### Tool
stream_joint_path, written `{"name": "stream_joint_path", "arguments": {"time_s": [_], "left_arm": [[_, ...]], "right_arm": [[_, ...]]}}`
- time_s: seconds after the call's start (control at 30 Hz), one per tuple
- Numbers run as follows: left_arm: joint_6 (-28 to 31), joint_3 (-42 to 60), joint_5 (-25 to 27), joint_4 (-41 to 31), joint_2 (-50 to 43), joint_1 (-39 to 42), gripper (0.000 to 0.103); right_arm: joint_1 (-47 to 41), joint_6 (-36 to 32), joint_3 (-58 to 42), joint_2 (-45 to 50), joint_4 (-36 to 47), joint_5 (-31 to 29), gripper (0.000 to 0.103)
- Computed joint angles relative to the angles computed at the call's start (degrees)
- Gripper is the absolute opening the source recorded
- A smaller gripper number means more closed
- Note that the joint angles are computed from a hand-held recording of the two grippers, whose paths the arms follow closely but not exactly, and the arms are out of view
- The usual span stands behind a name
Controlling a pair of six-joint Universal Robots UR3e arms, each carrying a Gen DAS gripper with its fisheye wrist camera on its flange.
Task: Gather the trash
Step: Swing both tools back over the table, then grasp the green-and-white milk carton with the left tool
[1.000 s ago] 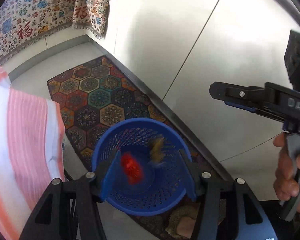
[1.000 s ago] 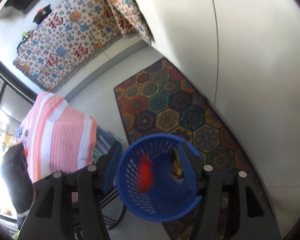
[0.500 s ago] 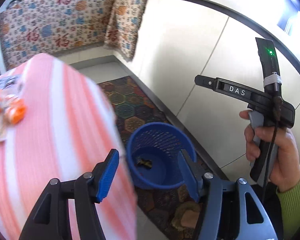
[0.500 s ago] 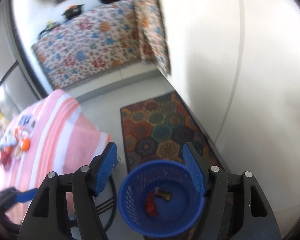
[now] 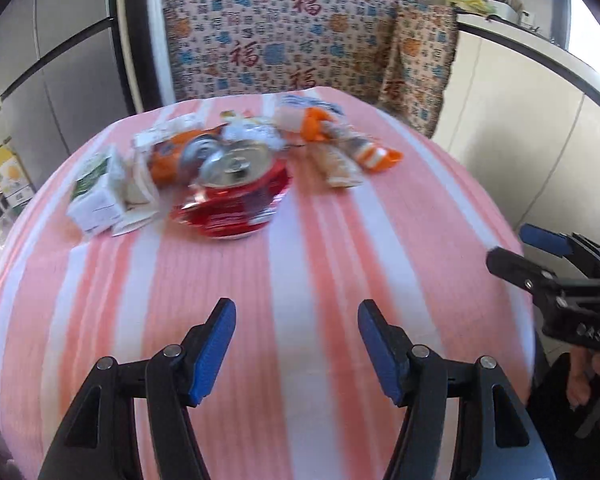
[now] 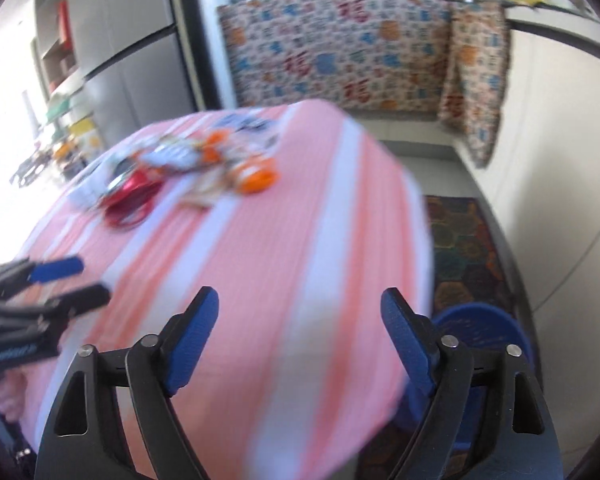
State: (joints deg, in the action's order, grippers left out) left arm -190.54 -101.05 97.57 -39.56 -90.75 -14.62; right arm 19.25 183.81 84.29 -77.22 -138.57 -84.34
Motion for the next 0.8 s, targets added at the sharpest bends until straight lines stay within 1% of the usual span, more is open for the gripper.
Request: {"name": "stream_joint_path", "arguments": {"time_s": [0.07,0.13,0.17,0.2,0.27,0.33,0.37,0.4,0.43,0.47,0.57,0.67,0.73,0.8], "left_arm": [[1.65,-5.53,0.16,0.66,4.24,4.4,0.065],[2.56,-9.23,-0.44,0.84,7.12,8.05,0.065],[3.01,-11.4,-0.99,0.94,8.93,9.93,0.065],[3.48,-14.65,-2.42,1.5,11.91,11.93,0.067],[4.15,-17.11,-5.32,2.45,14.44,14.83,0.068],[4.96,-16.99,-5.53,2.69,14.09,14.99,0.068],[5.18,-17.01,-5.0,2.63,14.1,14.37,0.069],[5.68,-16.88,-4.97,2.69,13.87,14.28,0.07],[5.7,-16.97,-5.25,2.89,13.77,14.25,0.071],[6.23,-17.02,-6.24,3.1,13.66,15.13,0.071],[7.06,-17.8,-8.26,3.16,14.63,16.47,0.071],[8.84,-17.6,-9.9,3.5,16.08,20.18,0.071],[9.71,-14.24,-11.21,3.35,14.93,23.76,0.071],[10.45,-8.72,-13.9,2.42,11.91,27.39,0.071]], "right_arm": [[4.02,0.2,-6.3,4.56,3.05,-2.21,0.087],[7.2,-1.18,-12.27,8.87,5.32,-5.12,0.087],[8.5,-1.79,-14.97,10.8,6.49,-6.53,0.087],[9.53,-2.33,-18.16,13.02,8.01,-7.62,0.087],[10.85,-2.26,-23.14,16.65,10.73,-7.9,0.087],[11.63,-1.58,-26.58,19.82,11.74,-8.1,0.087],[11.96,-1.27,-27.64,21.21,12.06,-8.65,0.087],[11.99,-0.45,-26.31,20.89,10.41,-8.52,0.089],[11.93,0.62,-25.96,20.88,10.18,-8.89,0.094],[11.62,1.09,-25.8,20.72,10.21,-8.71,0.096],[11.28,2.69,-26.41,21.06,11.11,-8.08,0.099],[11.5,3.09,-26.56,21.15,11.4,-8.76,0.101],[11.63,3.36,-27.05,21.49,11.58,-9.1,0.101],[11.86,3.32,-27.04,21.42,11.51,-9.65,0.101]]}}
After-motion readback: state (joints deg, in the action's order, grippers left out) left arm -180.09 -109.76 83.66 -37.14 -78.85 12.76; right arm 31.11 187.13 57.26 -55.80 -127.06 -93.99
